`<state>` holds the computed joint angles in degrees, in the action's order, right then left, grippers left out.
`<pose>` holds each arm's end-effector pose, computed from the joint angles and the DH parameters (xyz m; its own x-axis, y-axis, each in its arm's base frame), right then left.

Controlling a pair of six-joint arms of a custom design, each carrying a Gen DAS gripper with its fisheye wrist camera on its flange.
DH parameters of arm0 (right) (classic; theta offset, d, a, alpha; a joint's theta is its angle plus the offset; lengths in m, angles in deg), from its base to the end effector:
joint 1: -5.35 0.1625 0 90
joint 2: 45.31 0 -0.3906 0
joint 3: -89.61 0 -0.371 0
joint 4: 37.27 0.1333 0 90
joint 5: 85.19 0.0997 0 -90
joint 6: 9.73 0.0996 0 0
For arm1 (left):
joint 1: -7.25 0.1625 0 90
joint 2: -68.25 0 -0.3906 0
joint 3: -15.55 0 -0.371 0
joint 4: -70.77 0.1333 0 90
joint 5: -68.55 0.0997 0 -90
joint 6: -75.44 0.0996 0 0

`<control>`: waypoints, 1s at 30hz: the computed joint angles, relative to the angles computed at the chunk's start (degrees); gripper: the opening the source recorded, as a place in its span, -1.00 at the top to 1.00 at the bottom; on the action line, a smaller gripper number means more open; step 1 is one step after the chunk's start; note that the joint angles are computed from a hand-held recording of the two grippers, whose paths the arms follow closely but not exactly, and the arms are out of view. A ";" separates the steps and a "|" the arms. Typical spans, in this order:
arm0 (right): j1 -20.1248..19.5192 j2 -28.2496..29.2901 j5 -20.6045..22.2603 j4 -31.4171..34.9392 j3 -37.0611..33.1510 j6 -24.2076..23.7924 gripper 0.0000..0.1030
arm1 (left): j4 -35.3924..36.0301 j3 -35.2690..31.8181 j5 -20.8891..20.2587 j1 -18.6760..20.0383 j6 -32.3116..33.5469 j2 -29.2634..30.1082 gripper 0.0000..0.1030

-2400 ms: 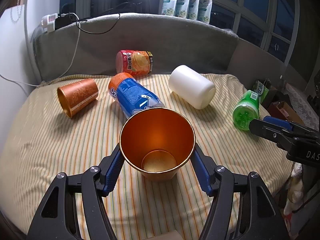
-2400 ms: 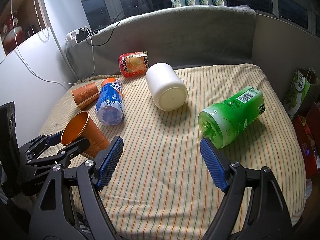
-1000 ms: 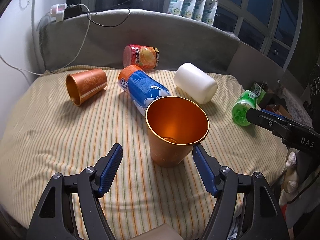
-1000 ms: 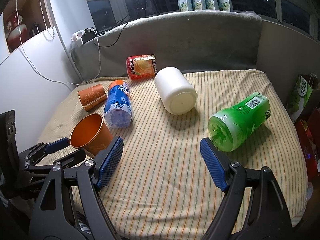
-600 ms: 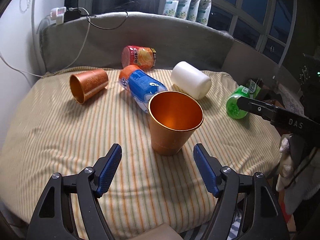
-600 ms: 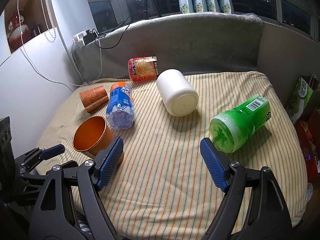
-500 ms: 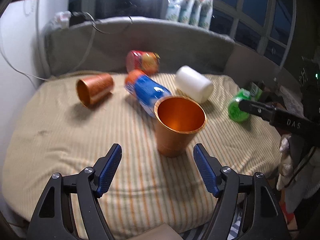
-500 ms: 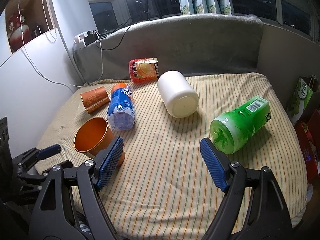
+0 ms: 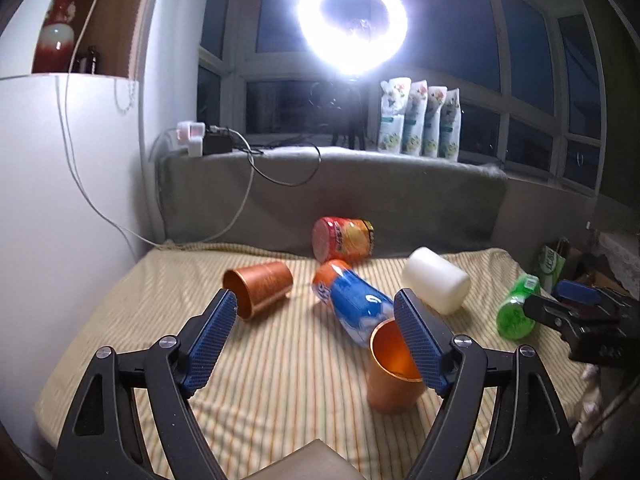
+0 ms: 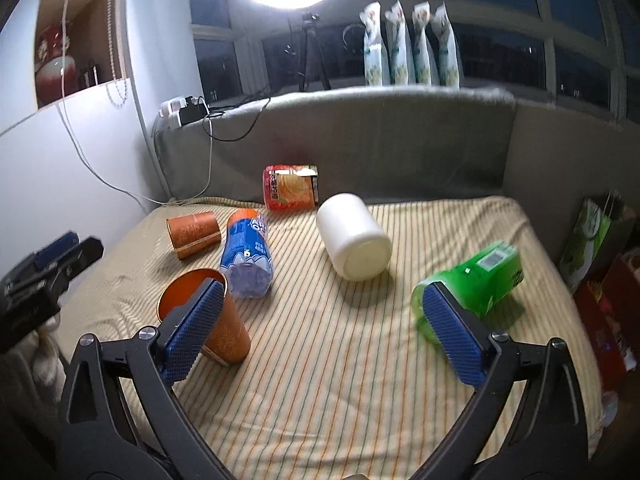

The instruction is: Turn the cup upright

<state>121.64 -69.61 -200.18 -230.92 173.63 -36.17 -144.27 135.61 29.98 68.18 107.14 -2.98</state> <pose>0.3819 -0.5670 0.0070 -0.7018 -0.4117 0.5813 -0.7052 0.5164 -0.4857 -0.0360 -0.4994 0.3351 -0.7167 -0.1974 -0.6689 0.5787 0.3668 -0.7284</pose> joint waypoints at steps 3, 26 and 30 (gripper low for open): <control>0.28 0.18 0.12 -1.21 0.54 -1.20 -0.98 | -3.00 -0.52 0.02 -0.01 2.06 0.83 -0.58; 1.64 1.72 0.25 -2.10 0.07 -4.72 -0.98 | -5.16 -0.19 -0.30 -0.41 3.45 0.56 -0.58; 1.67 1.90 0.34 -1.87 0.14 -4.57 -0.98 | -5.20 -0.19 -0.21 -0.39 3.32 0.52 -0.58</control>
<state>123.31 -67.71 -199.84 -232.79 173.77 -40.74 -149.47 135.42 29.78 67.79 110.46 -2.46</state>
